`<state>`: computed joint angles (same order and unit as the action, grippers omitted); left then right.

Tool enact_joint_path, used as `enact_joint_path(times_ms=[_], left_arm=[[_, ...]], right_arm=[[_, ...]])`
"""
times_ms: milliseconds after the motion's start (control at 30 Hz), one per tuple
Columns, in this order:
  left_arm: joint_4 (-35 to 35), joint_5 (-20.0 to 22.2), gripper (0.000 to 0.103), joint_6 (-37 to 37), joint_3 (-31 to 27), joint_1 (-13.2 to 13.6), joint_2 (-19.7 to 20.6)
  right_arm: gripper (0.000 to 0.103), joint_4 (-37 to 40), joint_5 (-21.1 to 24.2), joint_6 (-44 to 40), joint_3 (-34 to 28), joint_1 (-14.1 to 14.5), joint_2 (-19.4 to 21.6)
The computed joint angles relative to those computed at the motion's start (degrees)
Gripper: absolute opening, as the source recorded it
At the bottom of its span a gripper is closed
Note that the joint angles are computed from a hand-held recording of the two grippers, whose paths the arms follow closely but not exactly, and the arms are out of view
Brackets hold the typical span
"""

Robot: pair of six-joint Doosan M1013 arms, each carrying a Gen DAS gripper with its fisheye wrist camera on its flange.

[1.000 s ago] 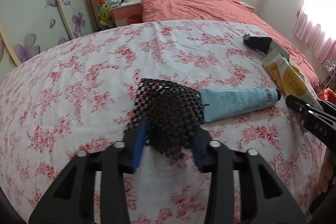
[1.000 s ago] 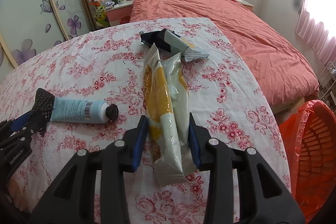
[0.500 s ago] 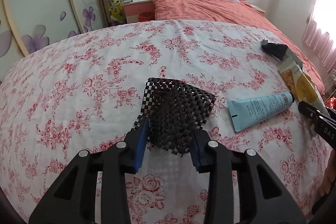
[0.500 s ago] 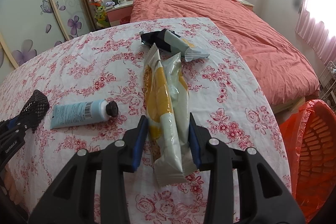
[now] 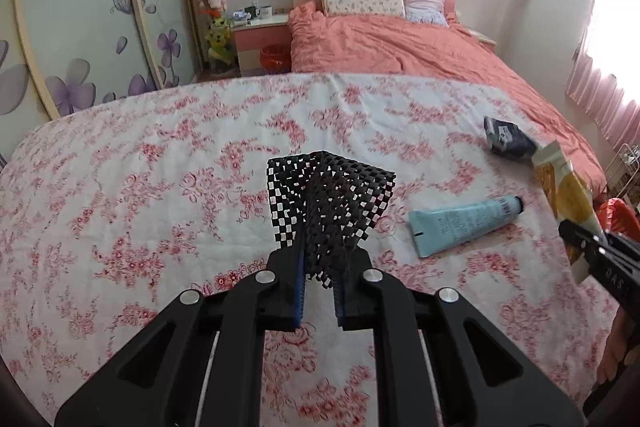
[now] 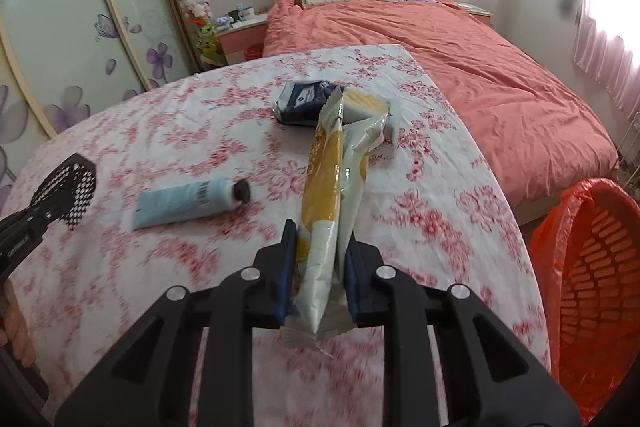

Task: Collect trash
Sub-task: 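Grasp the black mesh pad with the left tool while the right tool grasps the yellow snack bag, then carry the mesh pad and snack bag over the basket with both tools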

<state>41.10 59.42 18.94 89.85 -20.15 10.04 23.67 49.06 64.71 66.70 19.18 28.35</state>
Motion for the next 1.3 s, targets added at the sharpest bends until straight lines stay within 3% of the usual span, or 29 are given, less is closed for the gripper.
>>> enact_joint_path(times_ms=[167,767,1300], left_arm=[[1.8,0.4,0.011,-0.6,-1.1,-1.7,-0.5],[4.9,-3.8,0.011,2.9,-7.6,-8.4,1.1],[-2.8,-12.1,0.011,13.2,-15.4,-11.2,7.6]], right_arm=[[0.022,4.8,1.5,-3.3,2.0,-1.3,-2.4],[0.022,10.8,-5.5,-8.5,8.4,-7.3,-11.2],[0.022,12.8,-7.7,-6.5,10.5,-14.9,-12.6]])
